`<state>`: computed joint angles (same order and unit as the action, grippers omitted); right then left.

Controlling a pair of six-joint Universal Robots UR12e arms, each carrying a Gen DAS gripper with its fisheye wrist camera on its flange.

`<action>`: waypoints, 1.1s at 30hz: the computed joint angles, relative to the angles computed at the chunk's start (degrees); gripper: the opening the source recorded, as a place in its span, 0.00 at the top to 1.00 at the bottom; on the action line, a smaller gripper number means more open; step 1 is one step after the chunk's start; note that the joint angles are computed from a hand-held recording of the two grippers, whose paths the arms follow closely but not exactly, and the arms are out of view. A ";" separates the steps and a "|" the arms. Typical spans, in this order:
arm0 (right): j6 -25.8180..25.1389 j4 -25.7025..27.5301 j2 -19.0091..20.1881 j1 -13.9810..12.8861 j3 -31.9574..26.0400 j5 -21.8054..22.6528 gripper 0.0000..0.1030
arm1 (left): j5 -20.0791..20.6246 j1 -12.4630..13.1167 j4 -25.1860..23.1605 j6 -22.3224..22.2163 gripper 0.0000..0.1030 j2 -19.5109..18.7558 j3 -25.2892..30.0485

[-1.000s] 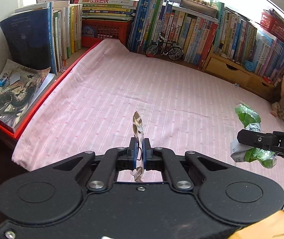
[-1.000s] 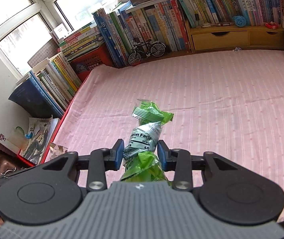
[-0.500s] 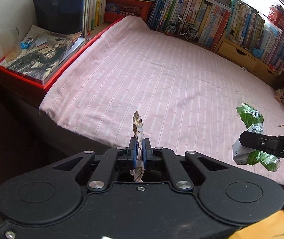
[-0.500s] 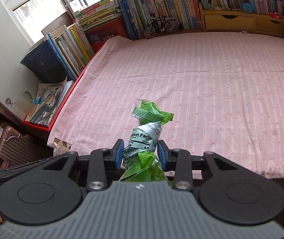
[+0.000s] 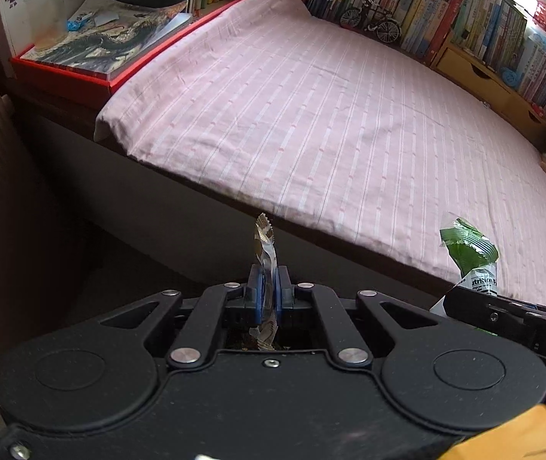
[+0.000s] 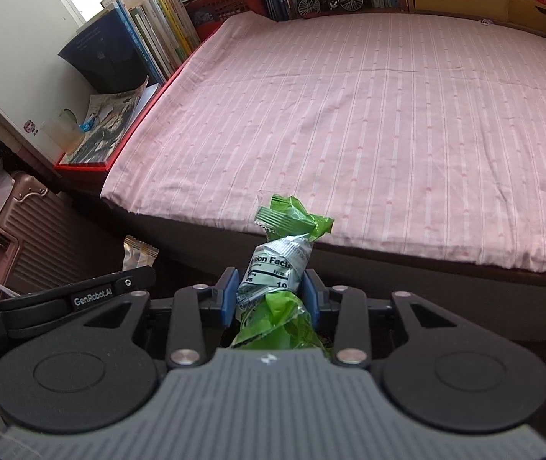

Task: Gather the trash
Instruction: 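Carry the translucent wrapper and green bag down over the trash bin, then open both tools to drop the wrapper and green bag into the bin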

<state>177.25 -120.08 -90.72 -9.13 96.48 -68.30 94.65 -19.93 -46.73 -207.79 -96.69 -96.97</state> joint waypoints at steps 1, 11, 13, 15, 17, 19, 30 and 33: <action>0.25 0.21 -0.29 0.22 0.36 -0.54 0.60 | -0.50 0.05 -0.74 0.01 0.95 0.02 -0.10; 2.48 1.66 -1.28 2.38 3.69 -3.50 0.60 | -4.41 1.37 -3.88 3.90 0.93 0.44 -3.12; 2.90 1.73 -1.28 2.59 4.31 -3.96 0.60 | -4.98 1.75 -4.21 4.36 0.93 0.33 -3.78; 3.49 1.50 -1.20 2.79 4.87 -4.26 0.60 | -5.47 2.10 -4.39 4.97 0.93 0.11 -4.43; 4.05 1.25 -0.98 3.05 5.40 -4.72 0.60 | -5.98 2.41 -4.63 5.49 0.93 -0.19 -4.91; 4.73 1.10 -0.54 3.41 5.68 -5.36 0.60 | -6.49 2.70 -4.60 6.05 0.93 -0.57 -5.37; 8.70 0.35 1.28 4.75 8.14 -7.31 0.60 | -7.82 3.50 -4.78 8.41 0.92 -3.35 -6.56; 9.54 0.36 2.01 5.02 8.69 -8.02 0.60 | -8.05 3.58 -5.14 8.74 0.91 -4.30 -6.69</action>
